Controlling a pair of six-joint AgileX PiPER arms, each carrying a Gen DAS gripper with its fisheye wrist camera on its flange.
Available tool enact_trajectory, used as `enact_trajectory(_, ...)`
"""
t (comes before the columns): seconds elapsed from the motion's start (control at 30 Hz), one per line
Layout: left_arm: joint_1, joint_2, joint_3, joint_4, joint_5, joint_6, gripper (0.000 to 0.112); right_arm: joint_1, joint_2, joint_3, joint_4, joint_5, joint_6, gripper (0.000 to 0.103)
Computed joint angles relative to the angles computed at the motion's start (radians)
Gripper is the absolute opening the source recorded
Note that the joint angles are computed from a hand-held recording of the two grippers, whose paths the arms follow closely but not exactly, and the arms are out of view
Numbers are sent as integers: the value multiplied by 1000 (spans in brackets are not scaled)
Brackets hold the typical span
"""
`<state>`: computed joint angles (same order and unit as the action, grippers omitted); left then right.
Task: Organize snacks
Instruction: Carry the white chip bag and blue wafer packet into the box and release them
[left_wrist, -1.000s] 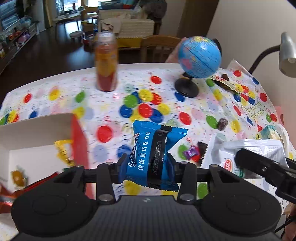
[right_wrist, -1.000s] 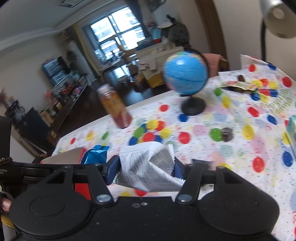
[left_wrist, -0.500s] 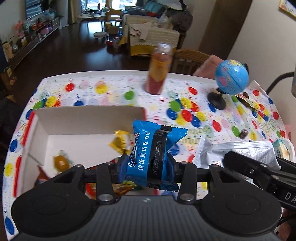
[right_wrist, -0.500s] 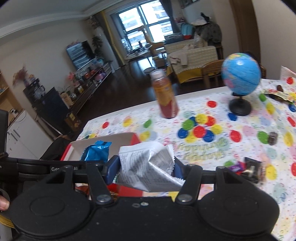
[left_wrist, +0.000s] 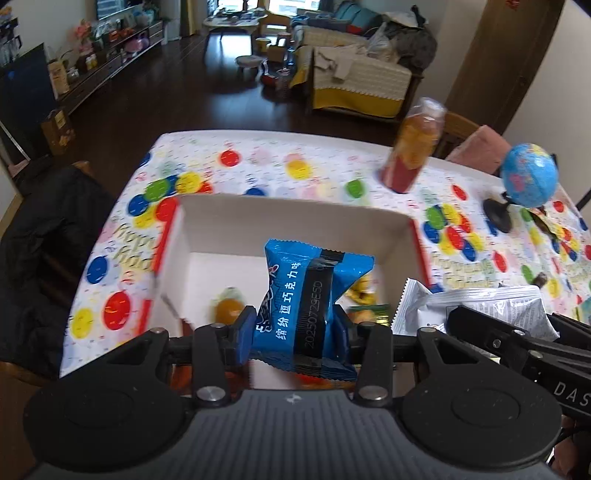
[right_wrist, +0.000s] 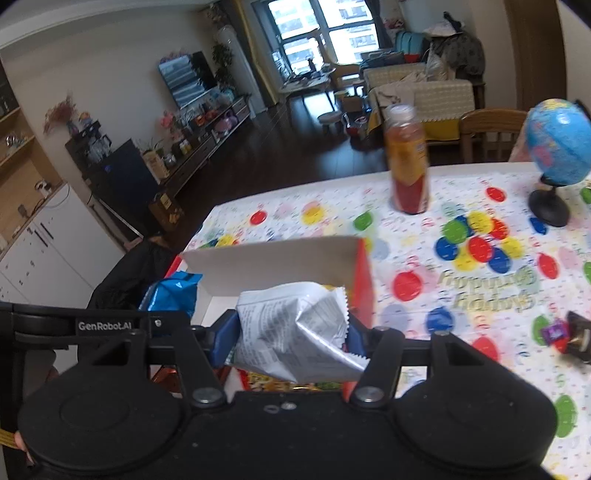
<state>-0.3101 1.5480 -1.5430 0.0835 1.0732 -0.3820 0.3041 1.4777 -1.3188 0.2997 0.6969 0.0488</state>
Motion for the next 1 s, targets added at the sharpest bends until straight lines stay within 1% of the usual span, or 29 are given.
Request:
enact_trajectory(0.23,124,13,64,-48,-29,101,42,108,112,-58,-139,-38,153,58)
enact_trajectory(0.43,177,52,97,-91,-70,191,42,157,211,-107,-249,-55,262,58)
enact_trajectory(0.63,166,101,96,-82,-94,218,42,186,289,-162,-338,-33,334,59)
enact_trajectory(0.77,151,133,92,-64,-103,222,42,189,318,-177,-345,-15,334,59)
enact_trajectory(0.87,144,157,89,-56,-106,221,42,201,320,-174,-373,-12,336,60)
enact_trajectory(1.0,124,171,98,-23,-114,208,43,204,321,-176,-368,-2,320,63)
